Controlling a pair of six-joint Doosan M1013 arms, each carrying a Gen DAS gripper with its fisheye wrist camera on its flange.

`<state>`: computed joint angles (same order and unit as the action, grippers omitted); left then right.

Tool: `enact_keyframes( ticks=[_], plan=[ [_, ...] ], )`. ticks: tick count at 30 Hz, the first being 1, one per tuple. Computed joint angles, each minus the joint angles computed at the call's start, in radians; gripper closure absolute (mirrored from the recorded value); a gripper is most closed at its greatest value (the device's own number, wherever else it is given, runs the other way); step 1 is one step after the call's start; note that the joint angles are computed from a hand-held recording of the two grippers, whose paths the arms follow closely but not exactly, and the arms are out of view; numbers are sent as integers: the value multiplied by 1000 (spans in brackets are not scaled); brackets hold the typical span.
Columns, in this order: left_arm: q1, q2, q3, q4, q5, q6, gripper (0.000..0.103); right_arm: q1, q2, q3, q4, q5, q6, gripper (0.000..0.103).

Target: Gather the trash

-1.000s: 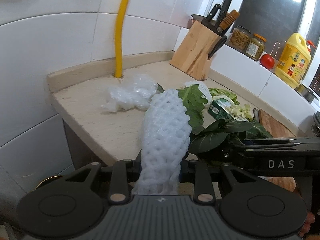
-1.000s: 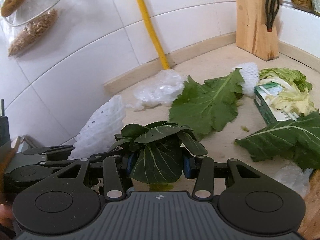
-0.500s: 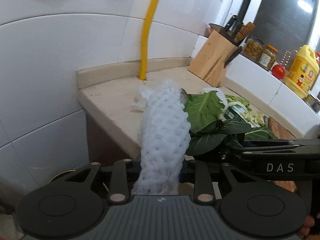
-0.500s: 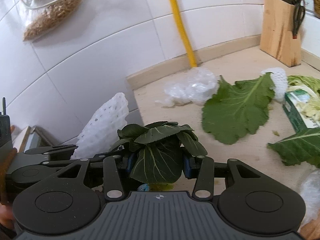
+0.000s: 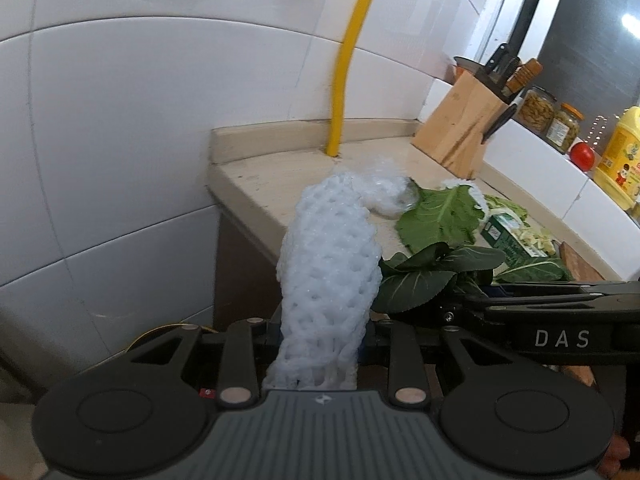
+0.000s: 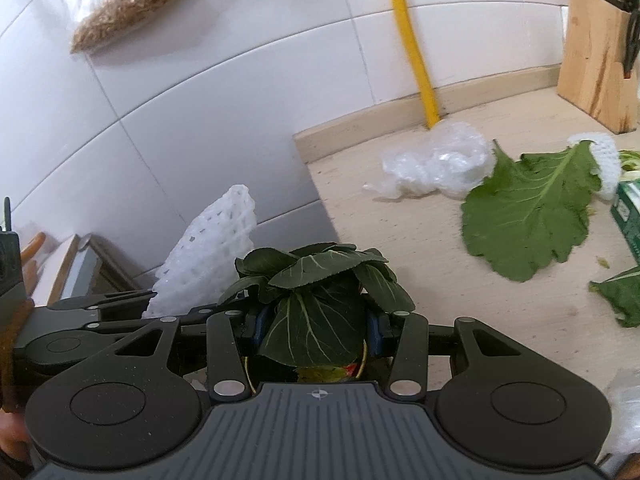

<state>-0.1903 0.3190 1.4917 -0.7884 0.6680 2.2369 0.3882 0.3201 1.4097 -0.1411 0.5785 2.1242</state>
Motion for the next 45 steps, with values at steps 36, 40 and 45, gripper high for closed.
enact_keyframes(
  ticks=[36, 40, 45],
  plan=[
    [21, 54, -34, 321, 45, -370, 80, 2, 141, -148, 199, 169, -155, 51],
    [19, 66, -46, 360, 56, -414, 80, -1, 161, -169, 217, 189, -171, 51],
    [15, 87, -67, 410, 73, -474, 80, -7, 190, -202, 231, 216, -192, 51]
  ],
)
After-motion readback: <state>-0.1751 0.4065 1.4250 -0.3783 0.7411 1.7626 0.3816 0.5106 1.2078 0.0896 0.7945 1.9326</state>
